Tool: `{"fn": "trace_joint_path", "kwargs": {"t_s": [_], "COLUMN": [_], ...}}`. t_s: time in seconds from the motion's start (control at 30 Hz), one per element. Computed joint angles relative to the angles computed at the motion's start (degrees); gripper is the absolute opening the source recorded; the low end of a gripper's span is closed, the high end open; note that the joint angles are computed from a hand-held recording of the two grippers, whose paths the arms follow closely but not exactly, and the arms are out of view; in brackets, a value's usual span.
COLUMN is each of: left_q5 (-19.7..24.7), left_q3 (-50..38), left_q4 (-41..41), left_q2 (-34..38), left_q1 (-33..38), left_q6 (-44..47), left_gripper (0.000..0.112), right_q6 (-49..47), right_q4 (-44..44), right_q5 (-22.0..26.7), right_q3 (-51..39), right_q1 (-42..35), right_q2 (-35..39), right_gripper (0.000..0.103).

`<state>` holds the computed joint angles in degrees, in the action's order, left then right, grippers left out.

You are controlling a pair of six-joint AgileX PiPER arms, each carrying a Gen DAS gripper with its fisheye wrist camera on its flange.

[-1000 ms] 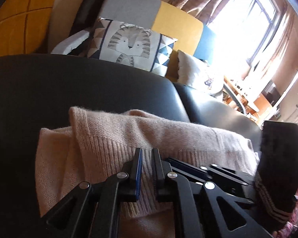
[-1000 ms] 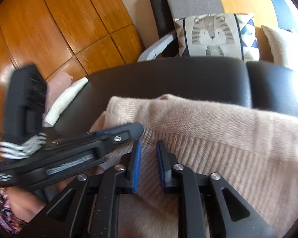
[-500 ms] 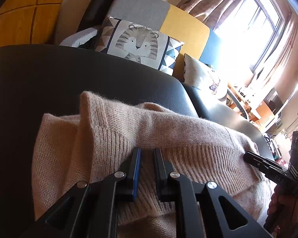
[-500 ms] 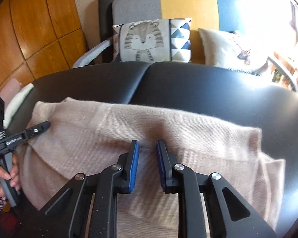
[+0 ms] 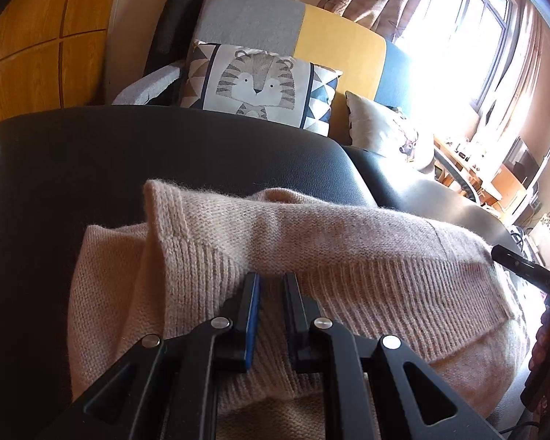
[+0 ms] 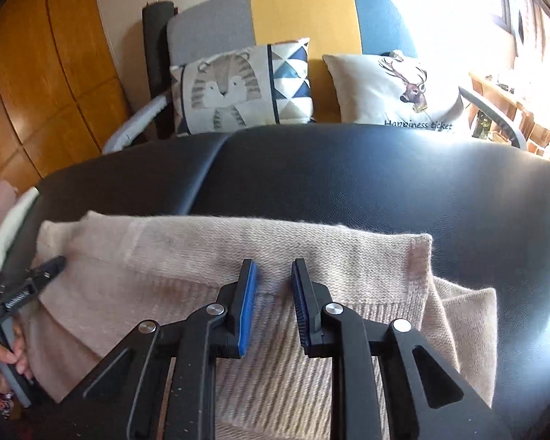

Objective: Fold clothes

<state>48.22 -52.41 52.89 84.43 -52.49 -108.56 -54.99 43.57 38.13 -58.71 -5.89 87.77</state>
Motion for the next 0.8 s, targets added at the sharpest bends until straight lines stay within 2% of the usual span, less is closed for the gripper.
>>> {"fn": "trace_joint_path", "kwargs": {"t_s": [0.07, 0.2, 0.27, 0.37, 0.4, 0.47, 0.53, 0.57, 0.63, 0.73, 0.8], "left_q5": [1.10, 0.93, 0.60, 0.91, 1.09, 1.45, 2.09, 2.35, 2.83, 3.66, 4.16], "left_q3": [-0.70, -0.44, -0.09, -0.21, -0.25, -0.28, -0.51, -0.64, -0.98, -1.62, -1.97], "left_q4": [-0.33, -0.15, 0.00, -0.07, -0.06, -0.01, -0.06, -0.12, -0.31, -0.60, -0.77], "left_q2": [0.52, 0.38, 0.16, 0.31, 0.36, 0.42, 0.59, 0.68, 0.89, 1.32, 1.50], "left_q1": [-0.39, -0.36, -0.25, -0.31, -0.45, -0.78, -1.36, -1.50, -1.65, -1.88, -2.09], "left_q6": [0.71, 0.51, 0.30, 0.58, 0.55, 0.37, 0.14, 0.21, 0.58, 1.23, 1.55], "left_gripper": [0.012, 0.012, 0.012, 0.012, 0.012, 0.012, 0.012, 0.012, 0.012, 0.012, 0.012], "right_q6": [4.23, 4.09, 2.69, 6.08, 4.67, -1.66, -4.41, -5.39, -5.94, -10.24, -12.15], "right_q4": [-4.53, -2.78, -1.05, -5.51, -3.37, 4.15, 4.94, 4.95, 3.03, 4.47, 6.73], "right_q5": [-1.99, -3.17, -0.66, 0.92, 1.43, 6.70, 8.41, 9.29, 7.74, 4.46, 4.23], "right_q3": [-1.77, -3.80, -3.93, -4.82, -4.21, -2.89, -0.52, 0.53, 2.52, 4.32, 4.12], "right_q1": [1.19, -0.95, -2.88, -2.59, -3.34, -7.14, -8.52, -9.17, -9.53, -10.86, -11.93], "right_q2": [2.38, 5.97, 6.09, 4.28, 3.12, 0.79, -1.16, -2.14, -2.86, -1.80, -0.48], "right_gripper": [0.023, 0.024, 0.024, 0.027, 0.027, 0.029, 0.036, 0.036, 0.036, 0.037, 0.037]}}
